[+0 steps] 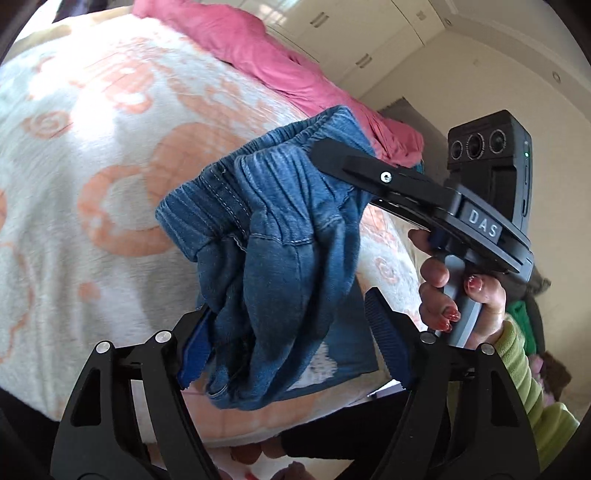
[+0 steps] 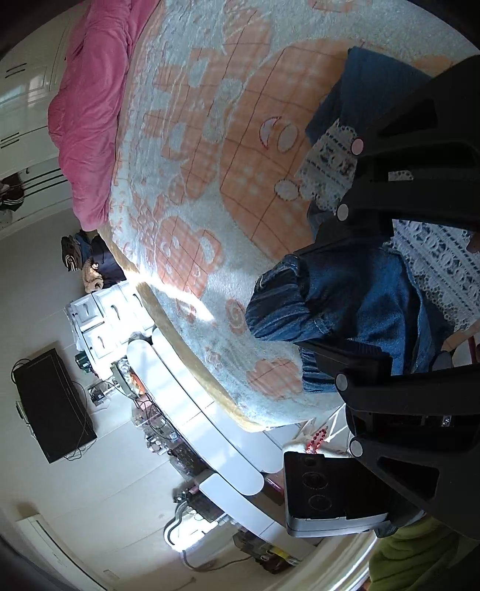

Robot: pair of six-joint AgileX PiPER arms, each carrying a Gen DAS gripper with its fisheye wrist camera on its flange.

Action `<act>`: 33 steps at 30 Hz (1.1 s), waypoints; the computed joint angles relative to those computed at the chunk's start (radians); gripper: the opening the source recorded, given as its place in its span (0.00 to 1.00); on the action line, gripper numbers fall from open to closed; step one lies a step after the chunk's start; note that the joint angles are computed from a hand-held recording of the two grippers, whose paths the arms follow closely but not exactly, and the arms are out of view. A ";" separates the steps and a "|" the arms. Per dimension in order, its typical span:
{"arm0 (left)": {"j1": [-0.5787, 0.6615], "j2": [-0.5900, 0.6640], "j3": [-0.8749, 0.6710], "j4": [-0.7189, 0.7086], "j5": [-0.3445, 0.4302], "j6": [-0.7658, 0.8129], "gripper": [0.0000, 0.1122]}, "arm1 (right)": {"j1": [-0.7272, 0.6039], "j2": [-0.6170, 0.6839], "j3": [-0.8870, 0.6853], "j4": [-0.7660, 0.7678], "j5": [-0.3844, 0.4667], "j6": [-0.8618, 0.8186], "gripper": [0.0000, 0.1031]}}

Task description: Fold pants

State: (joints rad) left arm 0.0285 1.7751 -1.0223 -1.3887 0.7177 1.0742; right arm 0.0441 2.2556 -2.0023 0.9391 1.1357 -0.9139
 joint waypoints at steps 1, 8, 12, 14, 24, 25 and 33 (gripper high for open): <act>-0.027 -0.003 -0.010 0.014 -0.017 -0.018 0.61 | -0.022 -0.005 0.014 0.012 0.005 -0.011 0.37; -0.103 0.047 -0.100 0.087 -0.017 -0.050 0.61 | -0.149 -0.052 0.115 0.055 0.020 -0.064 0.52; -0.143 0.110 -0.145 0.122 0.001 -0.053 0.61 | -0.223 -0.080 0.178 0.050 0.002 -0.071 0.58; -0.168 0.139 -0.168 0.141 -0.003 -0.069 0.61 | -0.243 -0.089 0.217 0.030 -0.026 -0.070 0.58; -0.234 0.104 -0.127 0.181 -0.086 -0.093 0.62 | -0.139 -0.092 0.368 -0.318 -0.292 0.084 0.57; -0.246 0.086 -0.109 0.181 -0.103 -0.098 0.62 | -0.149 -0.082 0.364 -0.306 -0.282 0.079 0.57; -0.258 0.006 -0.059 0.241 -0.173 -0.129 0.67 | -0.184 -0.122 0.394 -0.205 -0.256 0.030 0.63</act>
